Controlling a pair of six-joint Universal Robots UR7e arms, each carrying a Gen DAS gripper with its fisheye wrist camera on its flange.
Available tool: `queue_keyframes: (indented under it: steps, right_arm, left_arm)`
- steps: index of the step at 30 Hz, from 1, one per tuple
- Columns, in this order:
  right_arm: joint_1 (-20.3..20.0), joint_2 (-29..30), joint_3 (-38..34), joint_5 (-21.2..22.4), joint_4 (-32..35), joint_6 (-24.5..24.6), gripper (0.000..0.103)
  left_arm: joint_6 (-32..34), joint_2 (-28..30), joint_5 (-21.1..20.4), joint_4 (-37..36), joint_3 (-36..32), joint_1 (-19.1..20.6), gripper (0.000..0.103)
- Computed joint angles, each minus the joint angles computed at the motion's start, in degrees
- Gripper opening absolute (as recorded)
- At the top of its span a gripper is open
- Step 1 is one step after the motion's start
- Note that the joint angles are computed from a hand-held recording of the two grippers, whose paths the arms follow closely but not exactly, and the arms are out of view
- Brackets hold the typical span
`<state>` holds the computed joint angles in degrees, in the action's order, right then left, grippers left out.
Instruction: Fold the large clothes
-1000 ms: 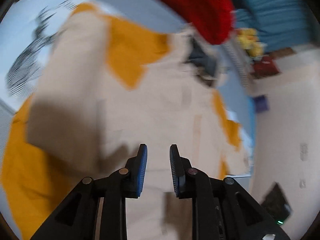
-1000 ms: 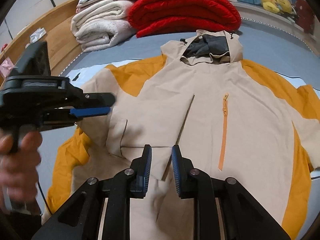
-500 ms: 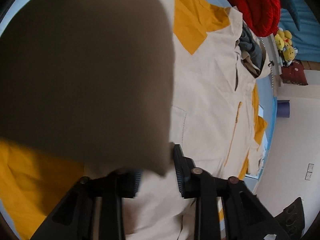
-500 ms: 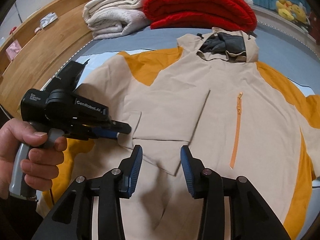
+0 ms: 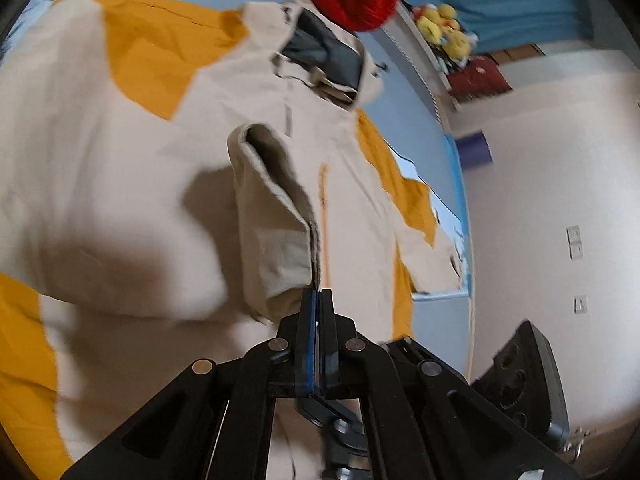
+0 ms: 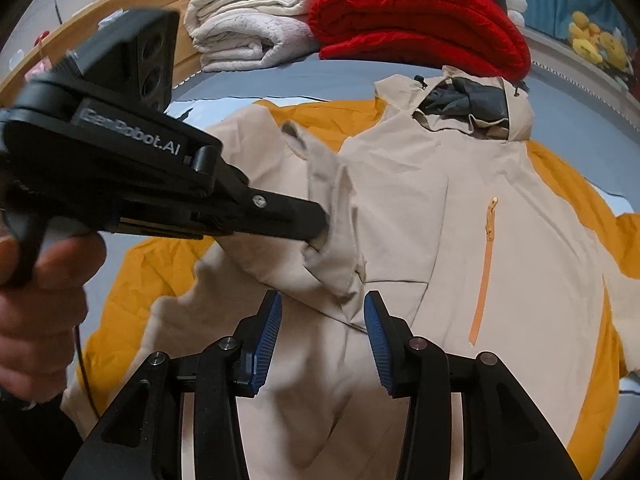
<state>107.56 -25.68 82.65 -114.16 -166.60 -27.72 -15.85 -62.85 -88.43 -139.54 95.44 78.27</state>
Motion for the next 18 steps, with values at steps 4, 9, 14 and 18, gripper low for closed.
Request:
queue_keyframes:
  steps: [4,9,14,18]
  right_arm:
    - [-0.14,0.49,-0.25,-0.48,-2.03,0.06,0.044]
    - [-0.31,1.46,-1.02,-2.0,-4.83,-0.78,0.01]
    - [-1.13,-0.3,-0.75,-1.28,-11.21,1.63,0.008]
    - [-3.01,-2.79,-0.66,-1.07,-18.18,5.87,0.007]
  left_arm:
    - [0.53,1.88,-1.0,0.97,-2.01,-0.75,0.0]
    - [0.96,1.97,-1.11,-0.92,-2.02,-1.11,0.0]
    - [2.29,-0.71,2.72,-10.25,-1.16,-1.21,0.007]
    - [2.11,-3.1,13.61,-15.03,-0.26,-1.54,0.008]
